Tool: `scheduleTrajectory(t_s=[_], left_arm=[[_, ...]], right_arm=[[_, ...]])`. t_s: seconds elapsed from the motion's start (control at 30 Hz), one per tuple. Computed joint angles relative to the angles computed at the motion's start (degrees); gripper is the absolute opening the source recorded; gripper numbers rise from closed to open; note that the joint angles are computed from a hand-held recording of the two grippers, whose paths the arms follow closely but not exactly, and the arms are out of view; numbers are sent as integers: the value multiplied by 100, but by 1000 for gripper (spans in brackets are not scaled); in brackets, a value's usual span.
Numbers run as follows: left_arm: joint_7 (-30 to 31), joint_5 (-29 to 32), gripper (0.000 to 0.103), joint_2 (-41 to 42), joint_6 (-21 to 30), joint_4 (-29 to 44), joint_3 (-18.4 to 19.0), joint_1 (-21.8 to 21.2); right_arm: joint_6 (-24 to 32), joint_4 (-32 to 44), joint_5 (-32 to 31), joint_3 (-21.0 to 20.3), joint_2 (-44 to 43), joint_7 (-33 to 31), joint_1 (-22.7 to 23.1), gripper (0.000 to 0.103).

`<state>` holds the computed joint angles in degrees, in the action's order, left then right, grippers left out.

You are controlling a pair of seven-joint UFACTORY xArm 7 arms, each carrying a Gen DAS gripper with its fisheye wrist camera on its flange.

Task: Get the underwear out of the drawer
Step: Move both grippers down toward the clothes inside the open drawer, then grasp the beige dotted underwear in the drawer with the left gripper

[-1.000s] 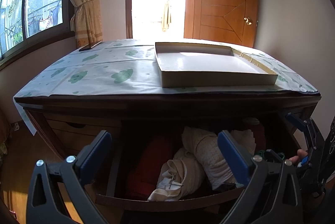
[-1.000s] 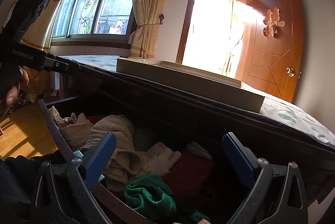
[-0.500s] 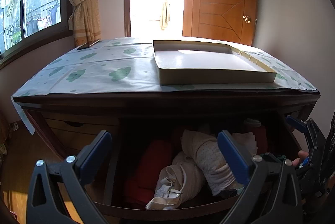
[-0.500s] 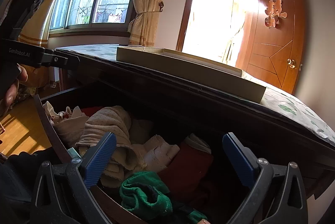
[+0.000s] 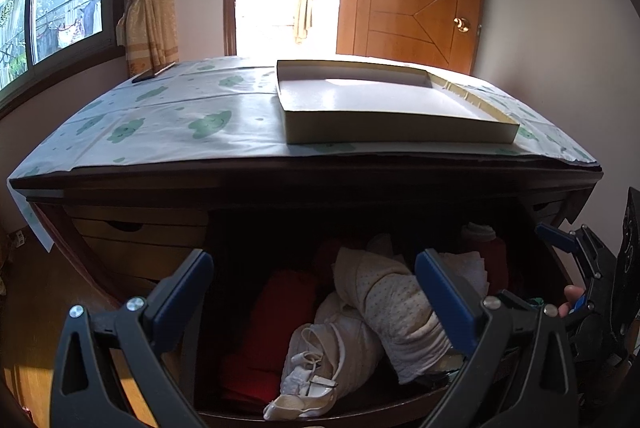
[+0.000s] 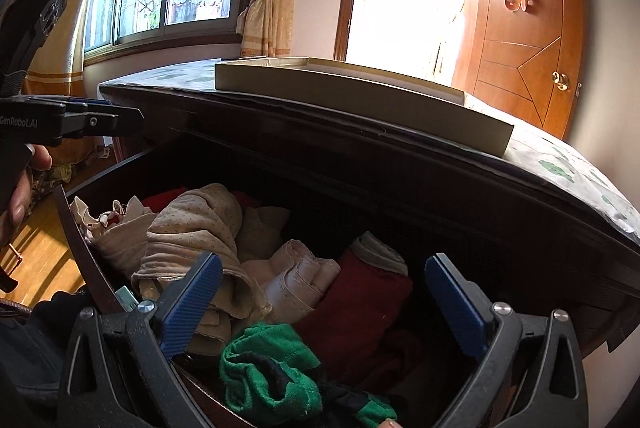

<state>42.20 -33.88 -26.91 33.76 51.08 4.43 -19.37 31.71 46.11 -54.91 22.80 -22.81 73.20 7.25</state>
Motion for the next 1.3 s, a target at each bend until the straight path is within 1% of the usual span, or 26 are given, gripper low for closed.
scheduleTrajectory(t_s=[0.13,0.27,0.37,0.6,0.8,0.87,0.93,1.03,1.1,1.17,1.2,1.27,1.3], left_arm=[[95,-7,103,39,300,25,11,-46],[97,22,103,136,636,57,-73,-3],[160,44,103,188,875,70,-138,14],[215,16,103,253,1019,47,-248,50],[226,-31,103,407,1211,125,-315,92],[241,-17,103,468,1271,155,-353,96],[195,22,100,536,1326,198,-409,113],[127,68,97,650,1447,315,-475,128],[123,77,96,711,1489,382,-517,123],[95,142,86,825,1658,497,-559,121],[125,131,79,881,1786,552,-559,110],[172,137,73,960,1954,629,-592,116],[246,86,66,953,1946,612,-597,115]], right_arm=[[153,46,447,-84,42,-271,159,103],[133,9,614,-90,16,-288,190,103],[157,20,644,-62,23,-281,155,102],[32,-53,638,-50,-29,-208,113,103],[-636,-405,697,-65,-373,136,-152,103],[-587,-409,645,116,-456,243,-331,103],[-518,-425,563,274,-549,414,-492,103],[-459,-477,561,371,-656,587,-623,103],[-433,-495,549,413,-699,655,-677,103],[-459,-504,547,421,-709,674,-706,103],[-458,-506,550,422,-714,667,-715,103],[-431,-516,559,430,-742,663,-734,103],[-417,-515,568,432,-749,656,-740,103]])
